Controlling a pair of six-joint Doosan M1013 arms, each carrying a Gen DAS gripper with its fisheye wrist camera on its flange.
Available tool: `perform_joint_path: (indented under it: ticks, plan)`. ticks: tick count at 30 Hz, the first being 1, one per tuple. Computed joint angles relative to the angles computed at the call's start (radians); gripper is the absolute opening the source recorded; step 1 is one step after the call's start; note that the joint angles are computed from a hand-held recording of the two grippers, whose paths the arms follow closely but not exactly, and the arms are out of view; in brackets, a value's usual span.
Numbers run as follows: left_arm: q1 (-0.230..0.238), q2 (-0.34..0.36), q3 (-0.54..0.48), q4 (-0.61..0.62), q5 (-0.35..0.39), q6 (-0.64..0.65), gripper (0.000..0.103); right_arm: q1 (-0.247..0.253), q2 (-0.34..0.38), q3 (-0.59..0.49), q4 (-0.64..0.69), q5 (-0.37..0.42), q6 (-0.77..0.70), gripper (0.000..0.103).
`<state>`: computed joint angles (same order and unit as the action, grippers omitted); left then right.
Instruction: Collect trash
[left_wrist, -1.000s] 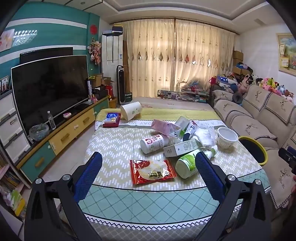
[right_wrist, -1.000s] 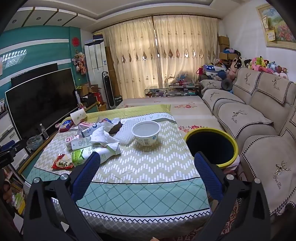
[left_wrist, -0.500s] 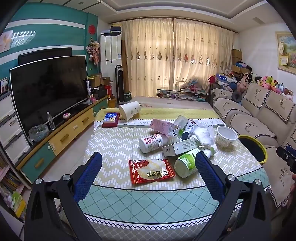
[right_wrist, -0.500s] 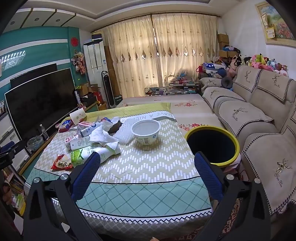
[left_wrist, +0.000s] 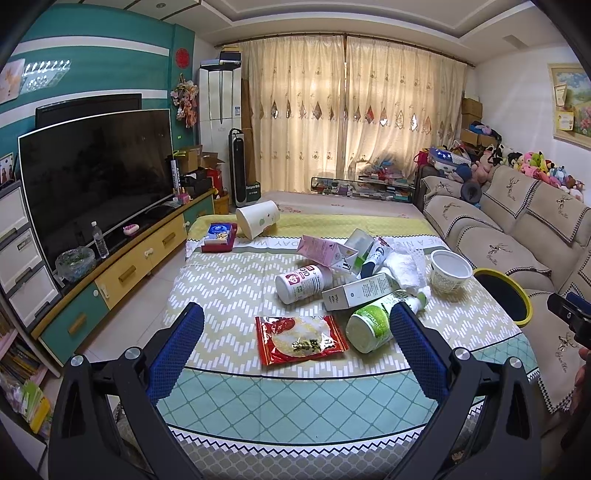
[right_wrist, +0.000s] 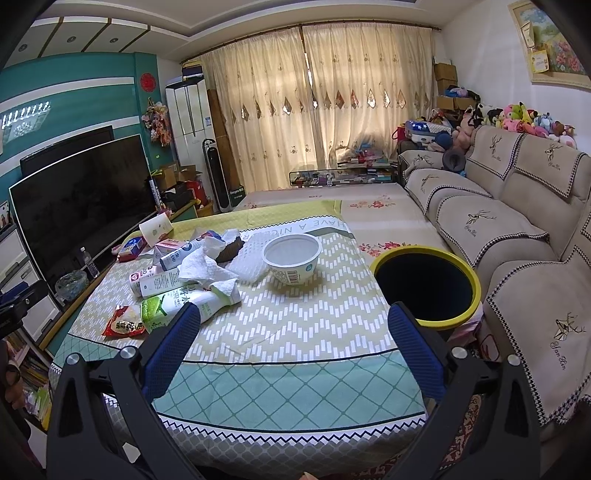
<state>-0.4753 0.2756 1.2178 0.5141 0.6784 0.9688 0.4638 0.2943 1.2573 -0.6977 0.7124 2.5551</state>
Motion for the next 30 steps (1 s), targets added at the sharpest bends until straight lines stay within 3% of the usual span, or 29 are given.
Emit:
perform_joint_path:
  ticks: [30]
  plan:
    - [0.002,0.008,-0.005,-0.035,0.009,0.028,0.099,-0.005,0.009,-0.005,0.032,-0.003,-0.01,0.097]
